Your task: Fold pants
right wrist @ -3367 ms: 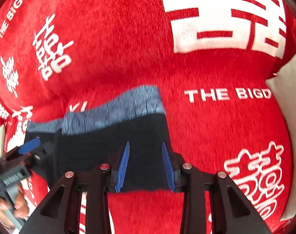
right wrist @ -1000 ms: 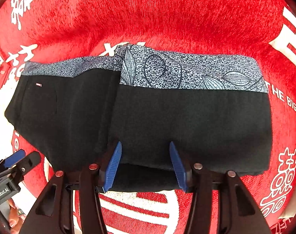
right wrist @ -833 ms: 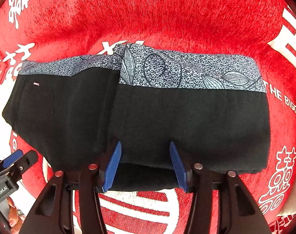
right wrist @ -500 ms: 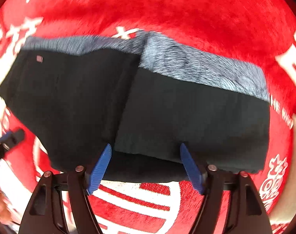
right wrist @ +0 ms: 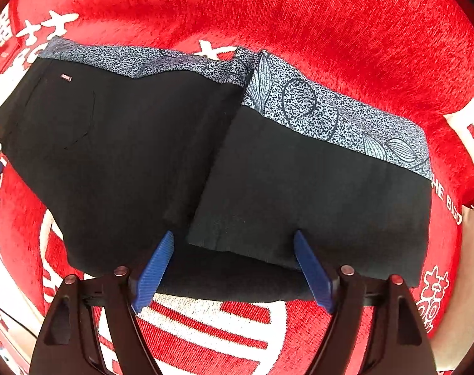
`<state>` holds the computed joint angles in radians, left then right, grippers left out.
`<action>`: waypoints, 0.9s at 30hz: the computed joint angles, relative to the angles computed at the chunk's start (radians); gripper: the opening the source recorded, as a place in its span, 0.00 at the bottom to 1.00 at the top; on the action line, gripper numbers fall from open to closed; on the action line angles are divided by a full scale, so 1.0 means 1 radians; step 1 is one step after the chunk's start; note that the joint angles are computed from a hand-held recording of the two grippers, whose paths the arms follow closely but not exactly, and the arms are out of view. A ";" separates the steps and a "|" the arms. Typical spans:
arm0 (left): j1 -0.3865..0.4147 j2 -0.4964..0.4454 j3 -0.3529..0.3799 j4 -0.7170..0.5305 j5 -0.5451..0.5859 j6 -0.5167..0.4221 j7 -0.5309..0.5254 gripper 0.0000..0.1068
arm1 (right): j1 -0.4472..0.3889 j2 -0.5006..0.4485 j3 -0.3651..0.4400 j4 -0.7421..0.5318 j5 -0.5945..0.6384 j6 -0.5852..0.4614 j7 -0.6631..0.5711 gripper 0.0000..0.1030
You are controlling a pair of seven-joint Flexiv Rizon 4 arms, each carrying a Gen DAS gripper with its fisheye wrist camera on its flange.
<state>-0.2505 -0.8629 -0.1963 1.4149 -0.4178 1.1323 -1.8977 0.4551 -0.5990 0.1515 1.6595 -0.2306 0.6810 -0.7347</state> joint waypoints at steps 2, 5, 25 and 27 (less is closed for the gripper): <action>0.048 -0.022 -0.077 0.019 -0.053 0.060 0.054 0.82 | 0.004 -0.011 0.000 -0.015 0.000 -0.005 0.001 0.80; 0.113 -0.051 -0.189 0.048 -0.128 0.156 0.148 0.82 | 0.008 -0.015 -0.001 -0.021 0.000 -0.007 0.004 0.80; -0.038 -0.132 0.026 -0.197 -0.080 -0.020 -0.003 0.79 | -0.005 -0.009 -0.005 -0.032 -0.005 -0.018 -0.014 0.79; -0.092 -0.150 0.131 -0.292 0.018 -0.145 -0.100 0.54 | 0.006 0.005 -0.018 -0.040 -0.031 -0.030 -0.007 0.79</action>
<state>-0.3421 -1.0131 -0.0651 1.1225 -0.4000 0.9877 -1.9980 0.4616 -0.5942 0.1334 1.6199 -0.2621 0.6514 -0.7418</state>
